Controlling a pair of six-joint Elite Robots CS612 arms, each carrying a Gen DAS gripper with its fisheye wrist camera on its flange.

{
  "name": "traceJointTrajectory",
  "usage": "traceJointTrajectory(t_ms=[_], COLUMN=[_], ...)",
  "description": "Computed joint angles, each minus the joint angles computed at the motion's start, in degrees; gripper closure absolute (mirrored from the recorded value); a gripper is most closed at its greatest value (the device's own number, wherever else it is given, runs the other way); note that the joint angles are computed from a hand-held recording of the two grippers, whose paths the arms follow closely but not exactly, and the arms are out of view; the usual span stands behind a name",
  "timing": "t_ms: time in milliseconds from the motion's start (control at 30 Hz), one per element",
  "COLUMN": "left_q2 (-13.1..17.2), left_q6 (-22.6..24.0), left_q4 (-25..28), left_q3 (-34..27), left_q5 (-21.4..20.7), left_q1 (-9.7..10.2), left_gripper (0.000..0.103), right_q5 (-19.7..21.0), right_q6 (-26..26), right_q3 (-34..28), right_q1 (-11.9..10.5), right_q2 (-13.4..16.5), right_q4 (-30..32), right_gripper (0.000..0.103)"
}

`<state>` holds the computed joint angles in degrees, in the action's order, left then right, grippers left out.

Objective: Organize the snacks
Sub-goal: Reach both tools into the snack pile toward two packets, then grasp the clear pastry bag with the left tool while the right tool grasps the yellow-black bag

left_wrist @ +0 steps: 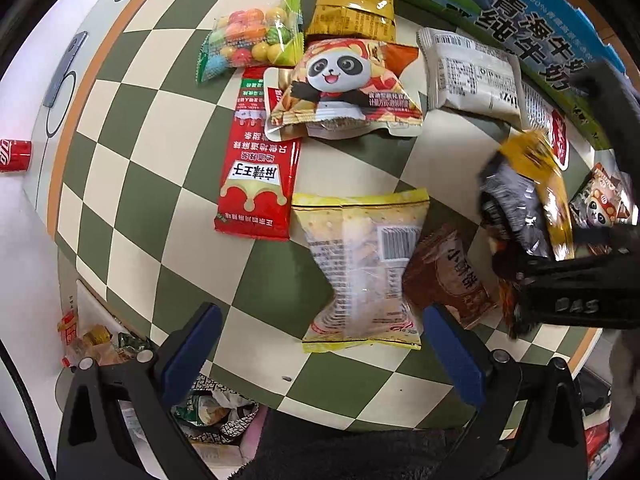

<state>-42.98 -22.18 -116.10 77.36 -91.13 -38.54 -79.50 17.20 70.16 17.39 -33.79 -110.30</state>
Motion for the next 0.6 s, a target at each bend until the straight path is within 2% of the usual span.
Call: traceJointTrajectory(t_ms=[133,167,267,333,467,567,600], left_q2=[0.6,0.8,1.6,2.2,3.3,3.8,4.0], left_q6=[0.7,0.8,1.4,1.8,2.8,3.1,3.0], left_q4=[0.6,0.7,1.1,1.4,1.4,1.2,1.1], left_q3=[-0.2,-0.3,-0.8,-1.5,-2.5,-3.0,-3.3], left_q5=[0.1,0.2,0.4,0.1,-0.9,-1.8,-1.9], left_q1=[-0.09,-0.12,-0.20,-0.19,0.04,0.29,0.29], left_gripper=[0.000,0.000,0.000,0.000,0.000,0.000,0.000], right_q5=[7.5,8.3,7.9,8.9,11.6,11.2,11.0], right_q6=[14.5,18.7,25.8,28.5,28.6,26.9,26.9], right_q3=[7.5,9.8,13.8,16.3,20.1,20.0,18.4], right_q1=[-2.3,-2.8,-3.6,-4.1,-5.2,-5.7,-5.2], right_q2=[-2.7,-3.5,-4.9,-5.5,-5.7,-5.3,-4.3], right_q4=[-8.0,-10.9,-17.5,-20.9,-23.2,-22.7,-22.0], right_gripper=[0.010,0.010,0.010,0.010,0.010,0.009,0.009])
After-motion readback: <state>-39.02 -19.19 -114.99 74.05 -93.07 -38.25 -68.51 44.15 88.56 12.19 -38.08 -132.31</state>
